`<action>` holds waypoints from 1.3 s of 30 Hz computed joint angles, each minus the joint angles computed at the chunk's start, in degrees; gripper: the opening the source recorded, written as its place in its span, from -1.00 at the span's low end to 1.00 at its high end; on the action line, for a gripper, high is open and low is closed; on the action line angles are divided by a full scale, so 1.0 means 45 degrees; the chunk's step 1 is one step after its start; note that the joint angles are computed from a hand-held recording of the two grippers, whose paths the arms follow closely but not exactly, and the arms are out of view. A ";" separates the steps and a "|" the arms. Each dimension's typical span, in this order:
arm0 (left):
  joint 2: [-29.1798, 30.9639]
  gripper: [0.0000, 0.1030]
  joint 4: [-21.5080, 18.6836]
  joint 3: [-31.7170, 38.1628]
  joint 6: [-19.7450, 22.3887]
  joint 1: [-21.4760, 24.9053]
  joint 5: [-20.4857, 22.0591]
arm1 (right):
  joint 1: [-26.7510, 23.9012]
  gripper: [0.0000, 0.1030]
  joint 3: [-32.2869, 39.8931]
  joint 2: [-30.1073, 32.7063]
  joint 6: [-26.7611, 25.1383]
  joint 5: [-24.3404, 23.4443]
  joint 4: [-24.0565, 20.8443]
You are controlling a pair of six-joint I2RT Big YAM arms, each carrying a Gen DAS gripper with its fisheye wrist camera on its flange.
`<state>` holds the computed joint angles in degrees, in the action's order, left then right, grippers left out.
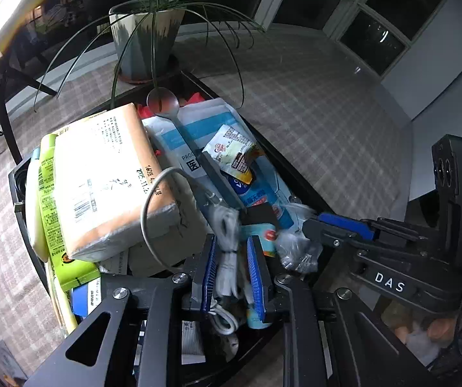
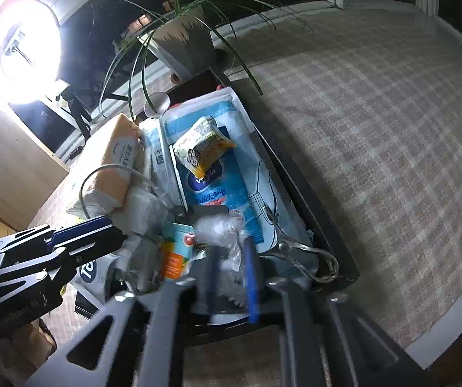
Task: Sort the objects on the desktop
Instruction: 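Open both grippers to drop the cable and bag into the tray, then withdraw both grippers from the tray back over the carpet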
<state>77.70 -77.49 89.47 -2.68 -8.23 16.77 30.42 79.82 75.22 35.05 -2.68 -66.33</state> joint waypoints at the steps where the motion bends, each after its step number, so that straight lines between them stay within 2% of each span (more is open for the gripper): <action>1: -0.0015 -0.58 -0.0008 0.0022 0.0024 0.0034 -0.0004 | 0.0006 -0.49 0.0020 -0.0011 0.0025 0.0083 -0.0002; 10: -0.0614 -0.58 -0.0222 -0.0279 0.0295 0.0779 0.0167 | 0.0304 -0.47 0.0107 -0.0128 0.0326 0.0322 0.0019; 14: -0.1263 -0.58 -0.0405 -0.0776 0.0786 0.1584 0.0117 | 0.0736 -0.44 0.0482 0.0084 0.0264 0.0454 0.0068; 18: -0.1921 -0.55 -0.0738 -0.1400 0.1458 0.2940 0.0260 | 0.1379 -0.34 0.0972 0.0481 0.0293 0.0545 0.0078; 23: -0.2727 -0.48 -0.1233 -0.2239 0.3048 0.5476 0.0362 | 0.2538 -0.34 0.1975 0.1350 0.0224 0.0636 -0.0008; 29: -0.2936 -0.44 -0.2060 -0.2739 0.5665 0.9435 0.0711 | 0.4007 -0.33 0.3388 0.2698 0.0161 0.0607 -0.0196; 34: -0.2379 -0.28 -0.2463 -0.2708 0.7889 1.2679 0.0659 | 0.5267 -0.30 0.5008 0.4247 -0.0251 0.0411 -0.0645; 36: -0.2042 -0.21 -0.2529 -0.2635 0.8580 1.3707 0.0616 | 0.5823 -0.19 0.5907 0.5013 -0.0526 0.0408 -0.0927; 39: -0.1324 -0.06 -0.2505 -0.2400 0.9613 1.5081 0.0450 | 0.6481 -0.12 0.7380 0.6183 -0.0981 0.0434 -0.1496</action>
